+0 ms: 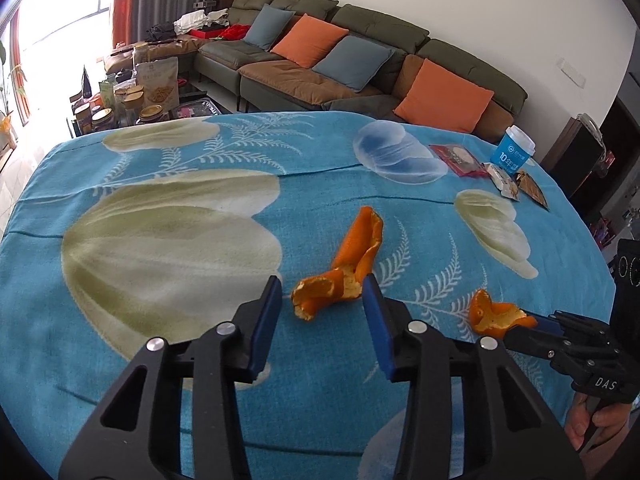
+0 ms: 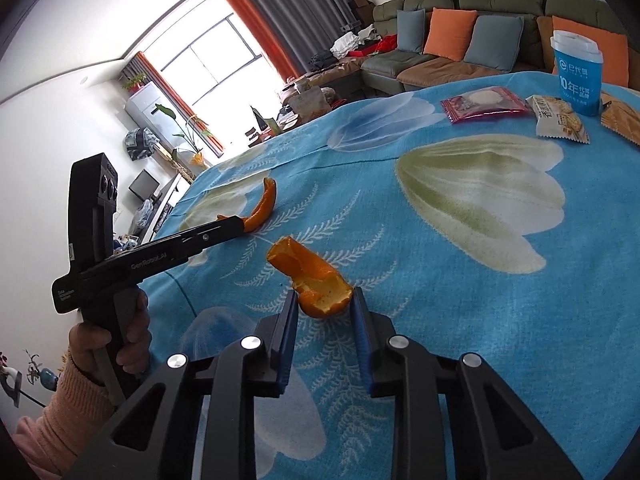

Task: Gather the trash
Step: 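Grasp an orange peel with the left gripper while the right gripper grasps another peel, then carry both orange peels from the bedspread over the teal bin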

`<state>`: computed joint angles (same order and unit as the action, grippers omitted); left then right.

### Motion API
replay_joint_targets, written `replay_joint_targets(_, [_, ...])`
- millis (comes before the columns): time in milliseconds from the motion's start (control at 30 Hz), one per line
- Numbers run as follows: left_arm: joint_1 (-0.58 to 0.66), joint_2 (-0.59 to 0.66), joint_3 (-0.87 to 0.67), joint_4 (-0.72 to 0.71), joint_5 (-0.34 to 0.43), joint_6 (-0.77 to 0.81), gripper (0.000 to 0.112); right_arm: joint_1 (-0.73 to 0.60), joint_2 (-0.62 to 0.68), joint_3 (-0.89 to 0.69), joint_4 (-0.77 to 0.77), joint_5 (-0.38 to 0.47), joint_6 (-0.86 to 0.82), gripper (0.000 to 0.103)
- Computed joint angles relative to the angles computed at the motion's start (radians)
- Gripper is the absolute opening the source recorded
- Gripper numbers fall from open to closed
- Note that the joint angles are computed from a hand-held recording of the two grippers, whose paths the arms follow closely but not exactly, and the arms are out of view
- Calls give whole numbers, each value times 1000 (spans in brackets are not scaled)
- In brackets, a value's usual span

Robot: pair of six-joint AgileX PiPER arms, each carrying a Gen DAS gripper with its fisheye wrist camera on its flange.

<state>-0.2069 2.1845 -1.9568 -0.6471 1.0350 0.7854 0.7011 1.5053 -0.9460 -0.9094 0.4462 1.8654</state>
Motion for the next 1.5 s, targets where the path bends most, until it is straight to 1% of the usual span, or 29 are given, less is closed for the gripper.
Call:
replay_joint_targets(33, [1,7,-13,0,13,2,31,-3,0,0,2,-5,-6,22])
replay_joint_targets(67, [-1,3,-6,0,7,6,28,-4,0,-2,5,-5,-11,20])
replay_joint_targets(100, [-1,-1,2,-1,1,11,23,0,0,-3,1,-1,-7,20])
replay_joint_targets(233, [-1,-28,50,-19,-18,40,20,5,-10,12,-42,-3,42,16])
replay_joint_targets(567, [44,-155,247,-92,-77,150,18,31,-21,13,-107,26,94,13])
replay_joint_targets(667, [70,-181,287,-118,-72,173,18,42,-24,10,-114,32,99,13])
replay_joint_targets(900, [134,-262,409,-165,-75,244,17,44,-12,-9,-136,-1,102,13])
replay_joint_targets(967, [156,-281,440,-176,-64,271,17,47,-6,-17,-134,-6,95,13])
replay_joint_targets(1167, [190,-286,493,-171,-53,282,19,46,17,-38,-133,-38,88,13])
replay_joint_targets(1200, [191,-283,493,-167,-50,271,21,50,18,-40,-132,-36,87,13])
replay_joint_targets(1333, [205,-284,506,-192,-37,289,20,63,31,-57,-128,-30,83,13])
replay_joint_targets(1500, [211,-309,546,-211,-58,316,17,66,32,-62,-135,-35,84,13])
